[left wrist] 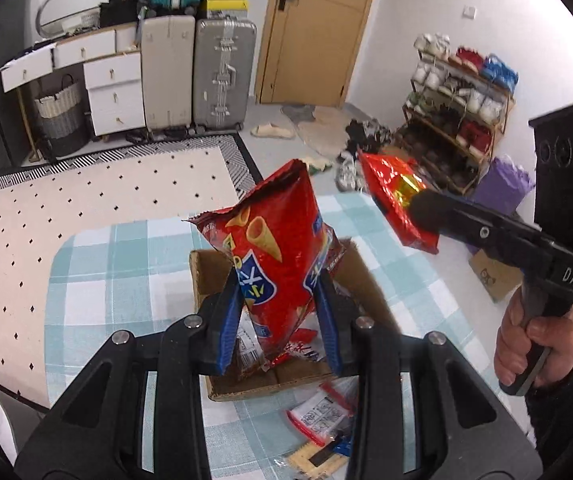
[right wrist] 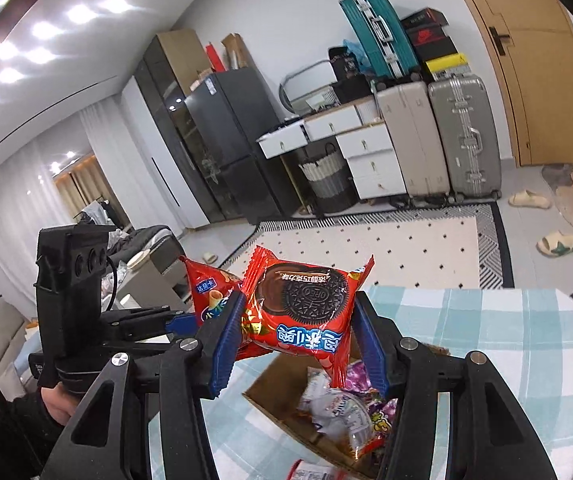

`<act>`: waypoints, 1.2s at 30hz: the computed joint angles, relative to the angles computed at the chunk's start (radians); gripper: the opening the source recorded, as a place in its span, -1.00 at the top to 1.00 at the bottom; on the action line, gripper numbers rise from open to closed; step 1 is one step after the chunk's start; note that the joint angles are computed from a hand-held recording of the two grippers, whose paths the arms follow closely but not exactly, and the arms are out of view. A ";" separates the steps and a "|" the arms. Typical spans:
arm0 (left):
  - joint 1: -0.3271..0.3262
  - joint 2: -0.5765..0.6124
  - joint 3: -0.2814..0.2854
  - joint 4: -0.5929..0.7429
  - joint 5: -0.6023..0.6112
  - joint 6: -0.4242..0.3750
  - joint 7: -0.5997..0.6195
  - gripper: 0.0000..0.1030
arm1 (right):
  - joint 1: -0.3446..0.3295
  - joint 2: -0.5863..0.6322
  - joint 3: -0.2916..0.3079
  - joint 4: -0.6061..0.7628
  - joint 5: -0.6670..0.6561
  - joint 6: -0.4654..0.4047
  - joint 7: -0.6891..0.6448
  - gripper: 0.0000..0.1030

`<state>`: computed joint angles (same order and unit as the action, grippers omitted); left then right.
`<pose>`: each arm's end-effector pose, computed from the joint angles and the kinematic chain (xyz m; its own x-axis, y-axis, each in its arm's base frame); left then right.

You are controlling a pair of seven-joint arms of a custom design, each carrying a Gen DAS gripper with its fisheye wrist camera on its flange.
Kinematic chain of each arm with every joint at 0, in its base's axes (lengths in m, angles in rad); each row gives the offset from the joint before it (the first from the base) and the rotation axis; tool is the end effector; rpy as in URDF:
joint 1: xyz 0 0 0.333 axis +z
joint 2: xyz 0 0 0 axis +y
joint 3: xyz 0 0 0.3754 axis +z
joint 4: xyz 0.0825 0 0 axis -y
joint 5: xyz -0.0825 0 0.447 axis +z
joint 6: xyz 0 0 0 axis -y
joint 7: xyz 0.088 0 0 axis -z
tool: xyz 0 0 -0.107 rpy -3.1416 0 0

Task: Organize snacks
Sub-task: 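Lift both held packs and carry them over the cardboard box, then open both grippers to drop the packs into the box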

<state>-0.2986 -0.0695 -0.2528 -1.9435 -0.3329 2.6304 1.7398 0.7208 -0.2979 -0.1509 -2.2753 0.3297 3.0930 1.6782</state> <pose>0.5512 -0.3354 0.6385 -0.5343 -0.8253 0.1827 -0.6718 0.2834 -0.6844 0.4797 0.2637 0.6398 0.3387 -0.8391 -0.4257 -0.5892 0.1636 -0.7913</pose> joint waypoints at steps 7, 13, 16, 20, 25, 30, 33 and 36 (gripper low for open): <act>-0.004 0.118 -0.002 0.040 0.084 -0.031 -0.029 0.38 | 0.077 0.076 -0.101 0.001 0.156 -0.016 -0.129 -0.05; -0.002 0.156 -0.004 0.035 0.082 -0.034 0.017 0.40 | 0.104 0.129 -0.130 0.017 0.345 -0.042 -0.297 -0.05; -0.002 0.169 -0.003 0.035 0.089 -0.024 0.025 0.40 | 0.084 0.150 -0.112 0.025 0.396 -0.050 -0.344 -0.05; -0.003 0.170 0.002 0.032 0.112 -0.017 0.024 0.40 | 0.015 0.177 -0.052 0.037 0.361 -0.078 -0.318 -0.06; -0.005 0.130 0.003 -0.001 0.150 0.004 -0.005 0.37 | -0.170 0.178 0.107 0.020 0.042 -0.071 -0.053 -0.39; 0.001 0.075 0.004 -0.044 0.166 0.003 -0.037 0.26 | -0.191 0.134 0.142 -0.015 0.056 -0.023 -0.078 -0.43; 0.006 0.031 0.003 -0.079 0.156 0.012 -0.050 0.08 | -0.167 0.088 0.131 -0.045 0.055 -0.006 -0.074 -0.59; 0.009 -0.028 0.001 -0.134 0.149 0.048 -0.056 0.04 | -0.200 0.033 0.170 -0.086 -0.031 0.017 0.011 -0.59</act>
